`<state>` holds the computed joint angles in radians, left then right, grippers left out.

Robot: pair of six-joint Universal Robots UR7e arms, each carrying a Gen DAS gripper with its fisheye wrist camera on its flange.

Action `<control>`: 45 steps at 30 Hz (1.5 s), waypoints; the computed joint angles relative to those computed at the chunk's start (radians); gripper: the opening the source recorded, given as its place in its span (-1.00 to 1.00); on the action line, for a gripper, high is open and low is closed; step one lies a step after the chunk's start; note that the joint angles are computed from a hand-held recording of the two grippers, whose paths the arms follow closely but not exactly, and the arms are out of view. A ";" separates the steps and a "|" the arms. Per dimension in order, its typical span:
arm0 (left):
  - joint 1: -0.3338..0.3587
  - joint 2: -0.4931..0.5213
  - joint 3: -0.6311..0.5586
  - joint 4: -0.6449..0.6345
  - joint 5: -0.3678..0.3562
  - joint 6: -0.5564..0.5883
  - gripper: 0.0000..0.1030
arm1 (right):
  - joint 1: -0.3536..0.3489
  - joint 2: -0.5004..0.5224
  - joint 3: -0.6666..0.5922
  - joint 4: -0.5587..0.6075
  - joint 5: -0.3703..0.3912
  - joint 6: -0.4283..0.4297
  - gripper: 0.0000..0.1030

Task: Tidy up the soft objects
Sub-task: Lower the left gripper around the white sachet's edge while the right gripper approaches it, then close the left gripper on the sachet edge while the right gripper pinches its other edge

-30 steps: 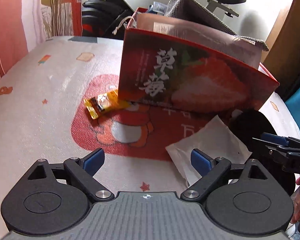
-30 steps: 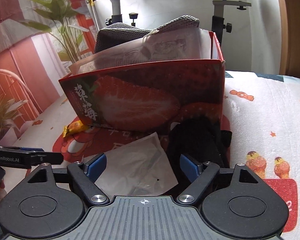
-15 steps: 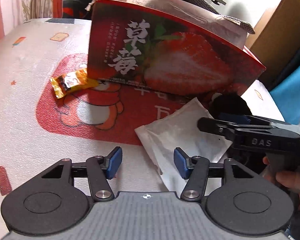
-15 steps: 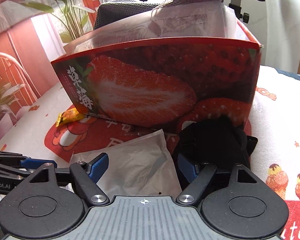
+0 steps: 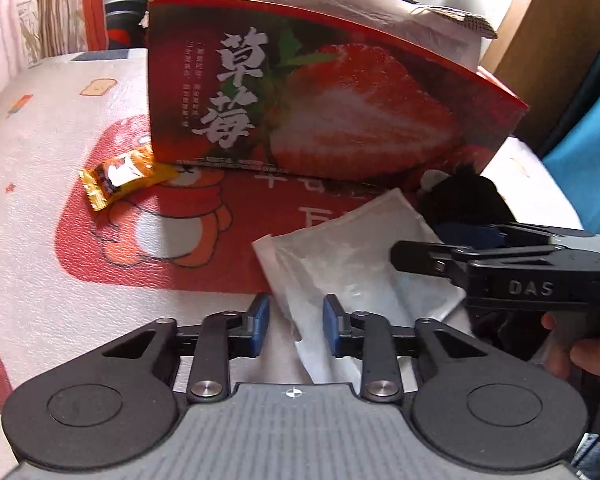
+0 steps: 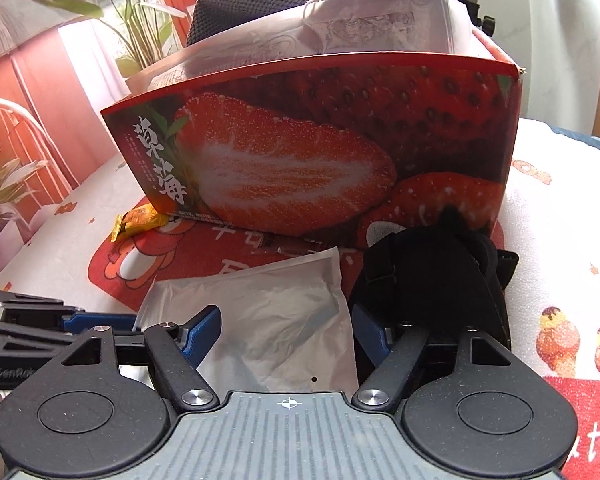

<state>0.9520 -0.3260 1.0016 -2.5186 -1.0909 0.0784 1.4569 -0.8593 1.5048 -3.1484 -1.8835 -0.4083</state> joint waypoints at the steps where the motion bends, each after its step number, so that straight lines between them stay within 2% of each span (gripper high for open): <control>1: 0.000 0.001 -0.004 0.000 0.012 0.000 -0.64 | -0.001 -0.002 0.002 0.005 0.004 0.007 0.36; 9: 0.010 0.003 -0.019 -0.025 0.074 -0.009 -0.64 | -0.004 -0.023 0.027 0.056 0.056 0.086 0.35; 13: 0.022 0.003 -0.034 -0.027 0.085 -0.027 -0.63 | 0.001 -0.023 0.032 0.080 0.071 0.087 0.32; 16: 0.034 -0.007 -0.038 -0.009 0.057 -0.063 -0.59 | 0.008 -0.016 0.029 0.077 0.059 0.081 0.28; 17: 0.035 -0.009 -0.040 -0.004 0.051 -0.064 -0.57 | 0.016 -0.007 0.022 0.069 0.028 0.064 0.19; 18: 0.035 -0.008 -0.040 -0.003 0.050 -0.063 -0.56 | 0.025 0.003 0.016 0.058 -0.005 0.038 0.18; 21: 0.034 -0.012 -0.030 -0.010 0.035 -0.056 -0.37 | 0.037 0.013 0.015 0.043 -0.043 -0.009 0.21; 22: 0.034 -0.009 -0.029 -0.016 0.027 -0.054 -0.25 | 0.037 0.013 0.019 0.035 -0.045 -0.018 0.20; 36: 0.029 -0.012 -0.004 -0.042 0.012 -0.056 -0.20 | 0.028 0.010 0.034 0.004 -0.024 -0.001 0.21; 41: 0.042 -0.018 -0.006 -0.025 -0.067 -0.077 -0.10 | 0.026 0.008 0.031 0.019 -0.008 0.011 0.22; 43: 0.039 -0.016 -0.002 -0.029 -0.069 -0.067 -0.03 | 0.021 0.001 0.034 0.040 0.022 0.020 0.19; 45: 0.038 -0.014 -0.002 -0.031 -0.072 -0.069 0.00 | 0.027 0.005 0.031 0.043 0.014 0.013 0.18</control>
